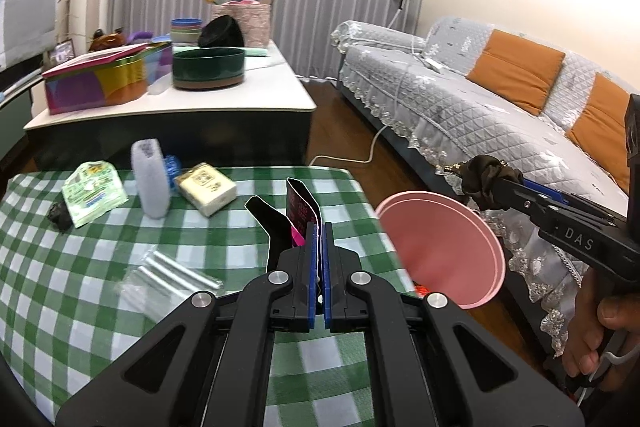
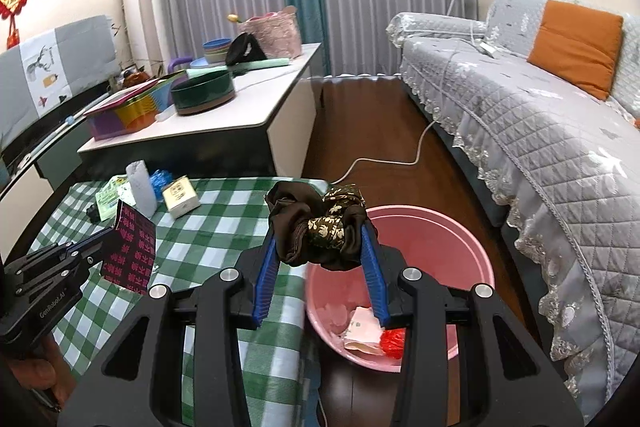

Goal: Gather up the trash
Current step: 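Carry the pink wrapper and brown scrunchie over the pink bin with both tools, then open both tools to drop the wrapper and scrunchie into the bin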

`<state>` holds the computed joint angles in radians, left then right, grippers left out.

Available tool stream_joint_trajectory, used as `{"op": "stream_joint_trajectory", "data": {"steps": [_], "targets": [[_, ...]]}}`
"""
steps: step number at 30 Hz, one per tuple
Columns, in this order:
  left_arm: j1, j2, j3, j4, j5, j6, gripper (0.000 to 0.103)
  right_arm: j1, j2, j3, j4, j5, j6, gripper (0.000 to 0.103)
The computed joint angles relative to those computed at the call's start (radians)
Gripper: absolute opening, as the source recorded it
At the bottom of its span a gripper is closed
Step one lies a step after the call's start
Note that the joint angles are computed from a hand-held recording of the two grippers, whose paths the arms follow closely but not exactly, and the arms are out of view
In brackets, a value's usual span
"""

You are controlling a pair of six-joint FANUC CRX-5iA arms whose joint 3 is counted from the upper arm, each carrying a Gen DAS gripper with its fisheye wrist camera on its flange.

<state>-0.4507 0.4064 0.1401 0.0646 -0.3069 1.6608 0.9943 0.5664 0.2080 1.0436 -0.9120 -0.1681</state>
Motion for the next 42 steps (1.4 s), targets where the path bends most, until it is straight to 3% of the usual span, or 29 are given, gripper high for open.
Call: {"op": "stream_joint_trajectory", "data": {"steps": [17, 28, 42], "targets": [[-0.047, 0.130, 0.175, 0.135, -0.073, -0.166, 0.002, -0.032, -0.065, -0.092, 0.012, -0.055, -0.106, 0.040], [-0.075, 0.279, 0.355, 0.298, -0.144, -0.366, 0.002, -0.060, -0.071, -0.110, 0.001, -0.058, -0.136, 0.040], [-0.081, 0.426, 0.562, 0.342, -0.257, -0.394, 0.002, -0.089, -0.063, -0.116, -0.018, -0.033, -0.140, 0.040]]}}
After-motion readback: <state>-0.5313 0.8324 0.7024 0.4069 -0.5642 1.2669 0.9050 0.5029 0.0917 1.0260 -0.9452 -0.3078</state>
